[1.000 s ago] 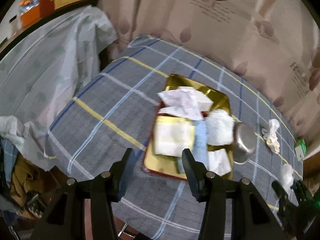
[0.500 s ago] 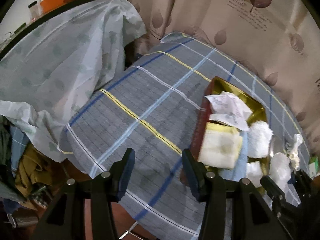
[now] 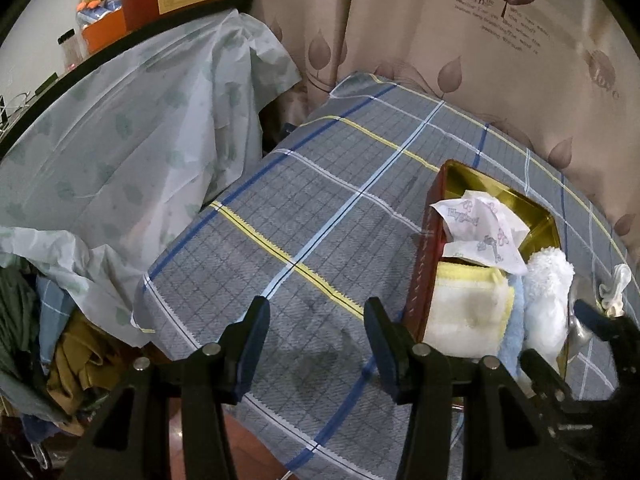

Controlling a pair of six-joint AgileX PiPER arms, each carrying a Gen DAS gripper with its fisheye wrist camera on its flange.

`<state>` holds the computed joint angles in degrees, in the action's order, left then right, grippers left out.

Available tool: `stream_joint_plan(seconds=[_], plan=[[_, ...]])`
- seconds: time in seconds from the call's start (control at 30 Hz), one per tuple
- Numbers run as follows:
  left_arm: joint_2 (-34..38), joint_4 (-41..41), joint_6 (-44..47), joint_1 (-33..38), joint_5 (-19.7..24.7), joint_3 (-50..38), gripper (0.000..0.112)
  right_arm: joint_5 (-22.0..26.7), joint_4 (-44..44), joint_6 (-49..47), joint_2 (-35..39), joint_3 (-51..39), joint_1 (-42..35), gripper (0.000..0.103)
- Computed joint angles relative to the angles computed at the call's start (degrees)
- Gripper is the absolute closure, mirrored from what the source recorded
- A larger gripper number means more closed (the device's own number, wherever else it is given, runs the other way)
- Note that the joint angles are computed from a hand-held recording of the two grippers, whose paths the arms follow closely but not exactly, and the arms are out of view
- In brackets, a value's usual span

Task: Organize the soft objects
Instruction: 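Lower the plastic bag into the gold tray and open the right tool, then move the right tool to the cream scrunchie and grasp it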

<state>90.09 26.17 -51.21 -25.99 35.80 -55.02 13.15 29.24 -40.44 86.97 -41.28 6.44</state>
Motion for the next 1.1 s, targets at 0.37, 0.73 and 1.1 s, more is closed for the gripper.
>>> stream_joint_plan(seconds=[0.37, 0.73, 1.1], plan=[[-0.3, -1.3, 0.0, -0.8, -0.2, 0.1, 0.062, 1.6, 20.5, -19.8, -11.8, 6.2, -1.3, 0.006], [-0.6, -1.6, -0.5, 0.1, -0.2, 0.8, 0.062, 3.0, 31.9, -30.8, -15.3, 7.9, -4.1, 0.004], [0.0, -3.2, 0.6, -0.1, -0.6, 0.7, 0.062, 9.3, 38.3, -39.1, -18.8, 12.6, -17.9, 0.003]])
